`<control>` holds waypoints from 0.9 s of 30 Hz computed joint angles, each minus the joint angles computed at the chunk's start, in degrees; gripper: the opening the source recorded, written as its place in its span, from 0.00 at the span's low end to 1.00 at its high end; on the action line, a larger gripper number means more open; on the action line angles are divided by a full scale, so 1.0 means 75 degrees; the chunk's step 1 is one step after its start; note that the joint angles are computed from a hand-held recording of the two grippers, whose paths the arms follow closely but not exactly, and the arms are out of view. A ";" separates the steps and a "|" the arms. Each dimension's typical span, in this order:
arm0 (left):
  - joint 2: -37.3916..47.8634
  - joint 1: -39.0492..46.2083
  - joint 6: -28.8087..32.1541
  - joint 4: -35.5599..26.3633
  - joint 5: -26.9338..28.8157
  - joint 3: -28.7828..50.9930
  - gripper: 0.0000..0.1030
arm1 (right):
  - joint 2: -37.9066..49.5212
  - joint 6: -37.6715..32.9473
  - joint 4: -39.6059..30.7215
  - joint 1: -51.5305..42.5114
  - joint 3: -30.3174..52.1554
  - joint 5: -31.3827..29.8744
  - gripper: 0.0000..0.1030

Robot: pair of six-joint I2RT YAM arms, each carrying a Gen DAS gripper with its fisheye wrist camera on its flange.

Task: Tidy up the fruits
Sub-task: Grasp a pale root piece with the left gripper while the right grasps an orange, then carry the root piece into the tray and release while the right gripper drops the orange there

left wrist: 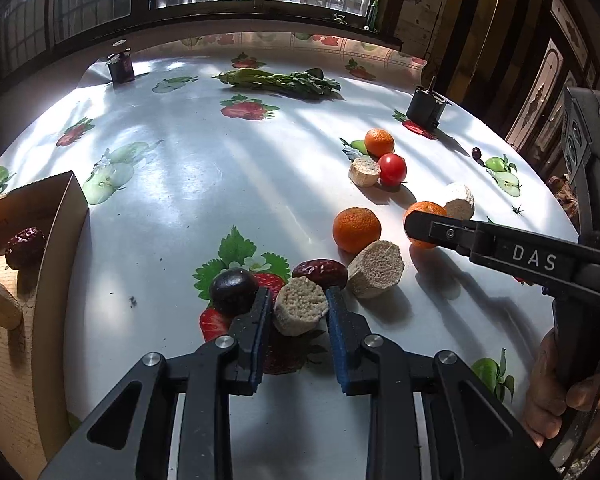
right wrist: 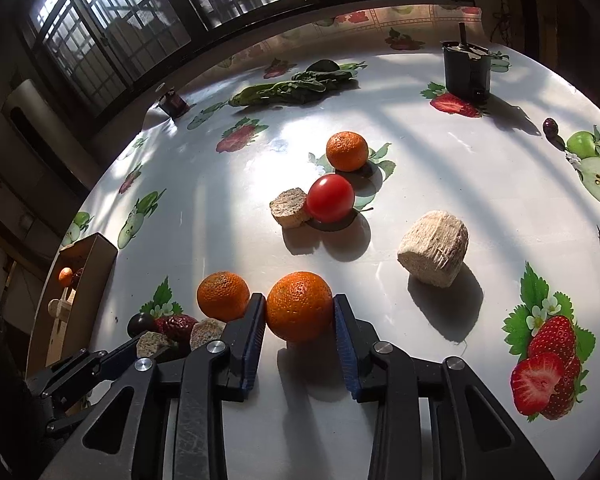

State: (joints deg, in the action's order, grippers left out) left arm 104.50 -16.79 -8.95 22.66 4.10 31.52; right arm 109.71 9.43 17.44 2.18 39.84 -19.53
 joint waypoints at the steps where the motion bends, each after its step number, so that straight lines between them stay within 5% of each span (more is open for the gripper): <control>1: -0.0148 0.0013 -0.0026 0.0005 0.0014 -0.0107 0.25 | -0.0082 0.0019 0.0098 -0.0038 -0.0084 -0.0019 0.35; 9: -0.2727 0.0705 0.0067 -0.0607 0.0477 -0.1604 0.25 | -0.0511 0.0164 0.0796 -0.0010 -0.0600 -0.0079 0.35; 16: -0.5176 0.3721 0.1591 -0.2558 0.1816 -0.2051 0.26 | -0.1671 0.0454 0.0617 0.0851 -0.1125 0.0223 0.35; 21: -0.4434 0.6295 0.2944 -0.3048 0.2599 -0.1259 0.26 | -0.2502 0.0968 -0.0031 0.2603 -0.0878 0.0528 0.35; 27: -0.2001 0.7467 0.3625 -0.3046 0.2547 0.0130 0.26 | -0.1144 0.1210 -0.0580 0.4808 0.0769 0.1220 0.36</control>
